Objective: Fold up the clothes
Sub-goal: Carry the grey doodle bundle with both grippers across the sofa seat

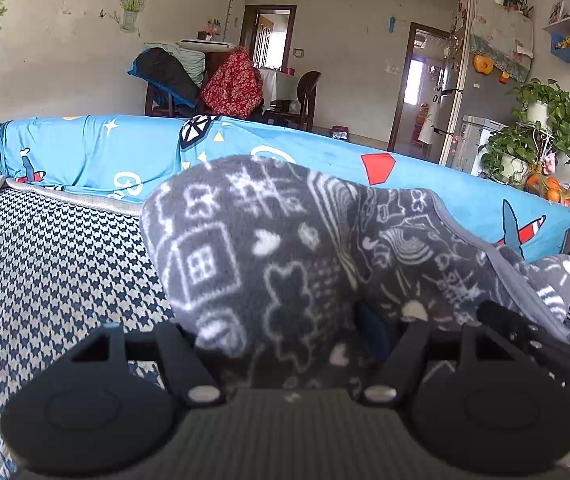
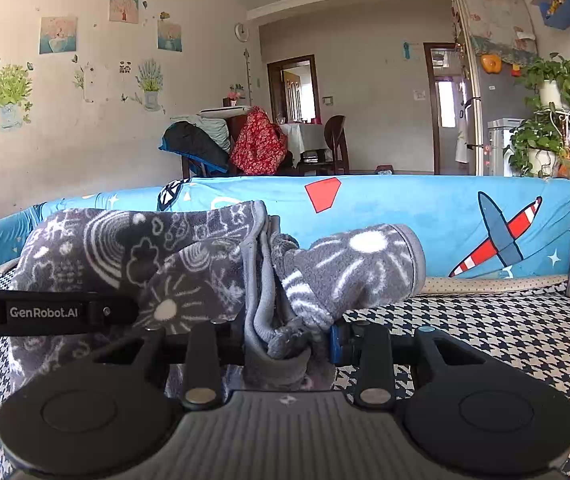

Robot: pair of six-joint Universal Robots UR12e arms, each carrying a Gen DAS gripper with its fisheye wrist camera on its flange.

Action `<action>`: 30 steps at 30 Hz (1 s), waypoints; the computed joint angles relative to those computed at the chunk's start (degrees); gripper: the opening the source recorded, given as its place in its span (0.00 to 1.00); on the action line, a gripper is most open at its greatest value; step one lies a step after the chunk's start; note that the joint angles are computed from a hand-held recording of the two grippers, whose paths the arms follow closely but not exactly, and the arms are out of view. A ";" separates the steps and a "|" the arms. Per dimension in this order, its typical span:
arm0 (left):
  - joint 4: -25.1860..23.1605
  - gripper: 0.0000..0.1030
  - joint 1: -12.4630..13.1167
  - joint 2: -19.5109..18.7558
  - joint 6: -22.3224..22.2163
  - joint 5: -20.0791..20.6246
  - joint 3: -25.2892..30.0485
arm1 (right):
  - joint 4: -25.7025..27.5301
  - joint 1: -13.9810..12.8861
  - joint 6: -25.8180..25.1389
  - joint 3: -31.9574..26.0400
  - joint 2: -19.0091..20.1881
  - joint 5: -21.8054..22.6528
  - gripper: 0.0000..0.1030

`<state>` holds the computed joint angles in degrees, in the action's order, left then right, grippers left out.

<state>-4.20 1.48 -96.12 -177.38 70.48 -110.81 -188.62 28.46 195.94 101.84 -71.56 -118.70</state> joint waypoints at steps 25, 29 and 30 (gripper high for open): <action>0.14 0.68 5.63 -1.39 -3.27 4.21 1.02 | 2.19 1.88 -0.64 -8.87 6.58 6.42 0.33; 0.28 0.68 6.58 -1.62 -3.89 4.28 1.21 | 2.50 2.33 -1.56 -10.52 7.60 7.43 0.33; 0.35 0.68 6.78 -1.67 -3.91 4.38 1.22 | 2.62 2.39 -1.60 -10.88 7.83 7.72 0.33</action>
<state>-3.85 8.27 -97.79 -181.30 74.87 -109.59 -186.00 30.86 194.34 90.97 -63.73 -110.98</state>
